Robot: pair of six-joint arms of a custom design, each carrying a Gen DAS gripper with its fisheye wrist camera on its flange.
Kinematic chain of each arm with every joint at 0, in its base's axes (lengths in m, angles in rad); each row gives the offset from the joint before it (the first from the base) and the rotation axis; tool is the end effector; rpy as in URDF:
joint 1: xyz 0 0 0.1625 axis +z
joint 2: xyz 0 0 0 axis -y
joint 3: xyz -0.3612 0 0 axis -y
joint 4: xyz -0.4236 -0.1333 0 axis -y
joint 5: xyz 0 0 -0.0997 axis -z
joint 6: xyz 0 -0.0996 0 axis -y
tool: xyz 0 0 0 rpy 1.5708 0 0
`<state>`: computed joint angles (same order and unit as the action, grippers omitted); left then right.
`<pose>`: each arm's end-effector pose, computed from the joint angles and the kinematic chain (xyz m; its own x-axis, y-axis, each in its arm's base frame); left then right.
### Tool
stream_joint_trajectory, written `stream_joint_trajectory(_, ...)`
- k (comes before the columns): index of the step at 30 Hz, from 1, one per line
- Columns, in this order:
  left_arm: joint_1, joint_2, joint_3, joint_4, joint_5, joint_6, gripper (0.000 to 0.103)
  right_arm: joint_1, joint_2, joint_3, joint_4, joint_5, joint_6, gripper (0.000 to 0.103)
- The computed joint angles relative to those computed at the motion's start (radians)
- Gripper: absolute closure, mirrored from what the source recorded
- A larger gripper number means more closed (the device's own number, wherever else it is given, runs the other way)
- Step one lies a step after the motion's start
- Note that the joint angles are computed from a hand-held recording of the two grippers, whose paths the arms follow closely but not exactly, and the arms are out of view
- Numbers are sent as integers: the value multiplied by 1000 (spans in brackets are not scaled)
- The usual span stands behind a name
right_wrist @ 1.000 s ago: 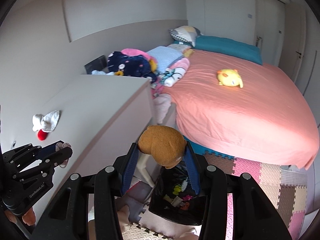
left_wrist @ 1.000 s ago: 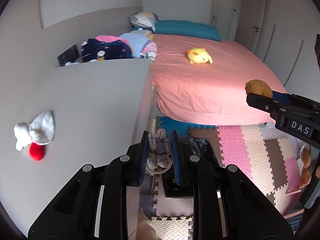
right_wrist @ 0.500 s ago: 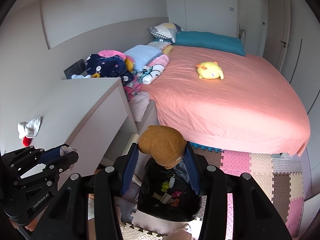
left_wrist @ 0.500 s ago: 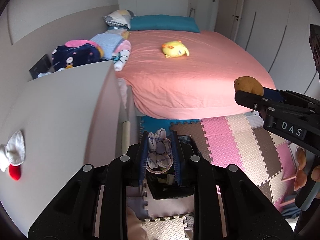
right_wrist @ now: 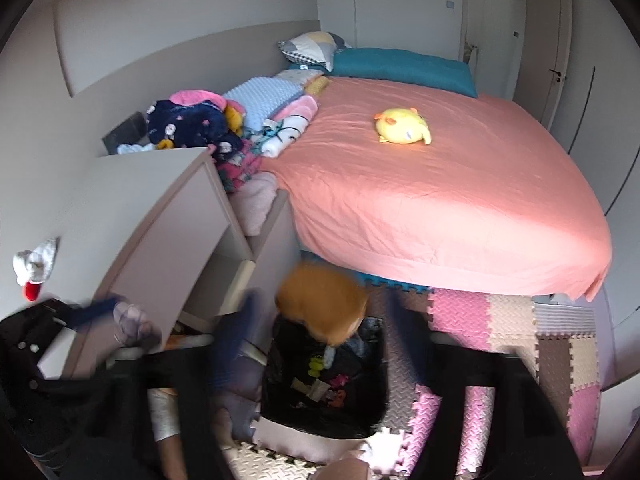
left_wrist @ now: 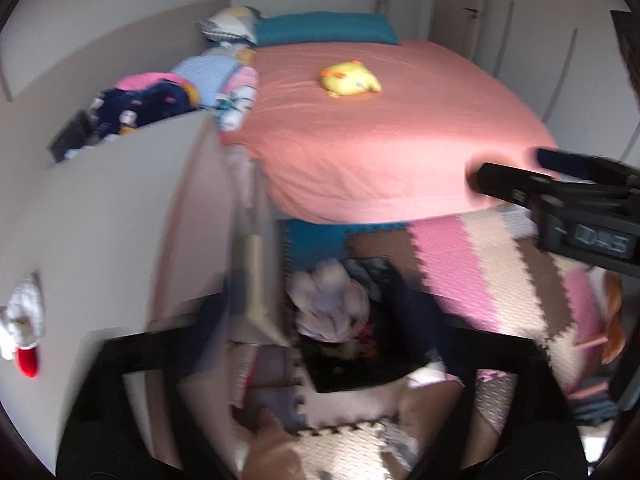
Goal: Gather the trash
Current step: 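Open the left gripper over the bin while the right drops the bread toy, then move both grippers back over the desk toward the white towel and red heart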
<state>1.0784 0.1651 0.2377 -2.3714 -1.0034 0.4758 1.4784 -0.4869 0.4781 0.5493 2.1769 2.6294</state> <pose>-0.2469 -0.8554 -0.1017 -0.5484 0.5634 -0.6179 0.7729 0.6236 -0.1174 0.0060 -0.7655 0.2076 -0.6973 0.2390 0.6757 -0.3376 0.7221 -0.6038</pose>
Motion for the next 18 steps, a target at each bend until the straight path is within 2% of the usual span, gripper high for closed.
stream_joint_trajectory(2,2,-34,59,-70,9,28,6,2,-11,16,-29,3,-4,3)
stream_joint_trajectory(18,37,-153,221,-154,29,-26,6,30,76,-88,7,-10,2,3)
